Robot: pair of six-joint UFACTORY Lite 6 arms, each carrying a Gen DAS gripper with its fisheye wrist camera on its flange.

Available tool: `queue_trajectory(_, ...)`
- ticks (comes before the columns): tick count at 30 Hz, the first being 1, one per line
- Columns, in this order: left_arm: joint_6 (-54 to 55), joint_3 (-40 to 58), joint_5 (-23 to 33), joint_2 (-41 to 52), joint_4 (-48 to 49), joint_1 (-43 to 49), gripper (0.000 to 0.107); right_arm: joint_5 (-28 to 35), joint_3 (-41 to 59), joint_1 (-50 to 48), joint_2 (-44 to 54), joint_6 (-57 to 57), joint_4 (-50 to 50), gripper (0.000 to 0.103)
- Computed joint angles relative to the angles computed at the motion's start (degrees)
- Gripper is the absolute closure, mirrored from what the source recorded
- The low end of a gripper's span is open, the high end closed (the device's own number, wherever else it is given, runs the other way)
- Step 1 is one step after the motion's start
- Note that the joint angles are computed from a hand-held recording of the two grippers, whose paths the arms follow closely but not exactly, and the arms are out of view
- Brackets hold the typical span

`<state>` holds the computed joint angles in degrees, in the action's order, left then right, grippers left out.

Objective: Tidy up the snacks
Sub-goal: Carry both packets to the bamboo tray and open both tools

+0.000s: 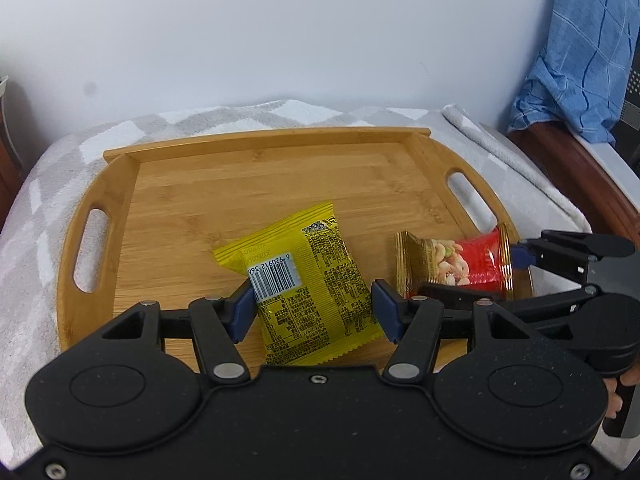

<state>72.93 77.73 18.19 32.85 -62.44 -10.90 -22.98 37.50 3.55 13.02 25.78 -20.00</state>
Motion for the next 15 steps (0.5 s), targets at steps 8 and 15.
queue_trajectory(8,1.7,0.51,-0.12,1.18,-0.88,-0.35,0.049,-1.25,0.61,-1.95,0.85,4.84,-6.72,0.035)
queue_trajectory(15,4.19,0.2,-1.05,1.67,-3.17,-0.99,0.049,-0.42,-0.05,-0.06,-0.02,-2.25,0.63,0.024)
